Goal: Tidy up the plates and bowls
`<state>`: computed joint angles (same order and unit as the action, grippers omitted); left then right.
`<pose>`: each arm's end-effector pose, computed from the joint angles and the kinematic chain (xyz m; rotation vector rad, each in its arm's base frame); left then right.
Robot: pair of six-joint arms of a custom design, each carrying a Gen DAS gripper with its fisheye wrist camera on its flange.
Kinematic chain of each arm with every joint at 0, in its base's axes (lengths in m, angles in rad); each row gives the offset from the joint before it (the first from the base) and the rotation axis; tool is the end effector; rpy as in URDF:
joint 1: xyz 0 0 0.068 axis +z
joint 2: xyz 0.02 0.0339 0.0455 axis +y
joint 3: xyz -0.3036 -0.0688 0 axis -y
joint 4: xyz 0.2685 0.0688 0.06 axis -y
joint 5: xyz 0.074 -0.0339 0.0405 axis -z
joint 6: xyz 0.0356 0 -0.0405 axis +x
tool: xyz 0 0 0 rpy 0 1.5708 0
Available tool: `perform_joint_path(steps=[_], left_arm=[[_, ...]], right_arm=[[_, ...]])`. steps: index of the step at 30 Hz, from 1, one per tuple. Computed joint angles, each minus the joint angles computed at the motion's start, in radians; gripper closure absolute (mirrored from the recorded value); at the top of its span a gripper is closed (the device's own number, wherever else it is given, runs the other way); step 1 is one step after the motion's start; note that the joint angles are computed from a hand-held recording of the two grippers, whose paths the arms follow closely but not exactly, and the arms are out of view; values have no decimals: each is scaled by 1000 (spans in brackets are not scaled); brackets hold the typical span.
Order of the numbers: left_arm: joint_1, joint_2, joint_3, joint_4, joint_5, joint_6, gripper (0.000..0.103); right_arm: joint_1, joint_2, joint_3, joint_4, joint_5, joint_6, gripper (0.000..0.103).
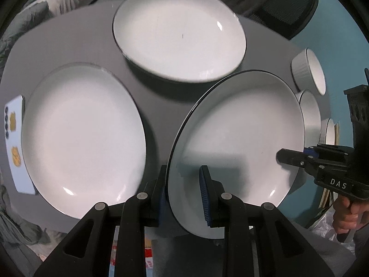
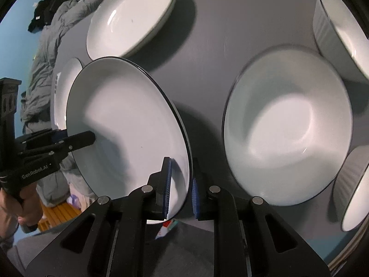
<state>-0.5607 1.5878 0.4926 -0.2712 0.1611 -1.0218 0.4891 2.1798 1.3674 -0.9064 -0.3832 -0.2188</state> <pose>0.1863 -0.1237 0.0990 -0.6804 3.0107 -0.4003 0.3522 0.2026 0.1030 0.9655 -2.7330 -0.5281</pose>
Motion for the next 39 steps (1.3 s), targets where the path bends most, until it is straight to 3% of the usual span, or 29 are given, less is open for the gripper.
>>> perform_joint_path(steps=[12, 19, 26, 39], left_arm=[[256, -35, 83, -128, -24, 242, 78], [413, 28, 135, -148, -14, 391, 78], [463, 170, 206, -105, -22, 421, 77], [531, 324, 336, -167, -55, 479, 77]], right_arm=[[39, 94, 241, -75, -28, 15, 88], [83, 193, 437, -130, -21, 32, 88], [89, 349, 698, -253, -20, 24, 88], [112, 632, 1178, -511, -20, 43, 87]])
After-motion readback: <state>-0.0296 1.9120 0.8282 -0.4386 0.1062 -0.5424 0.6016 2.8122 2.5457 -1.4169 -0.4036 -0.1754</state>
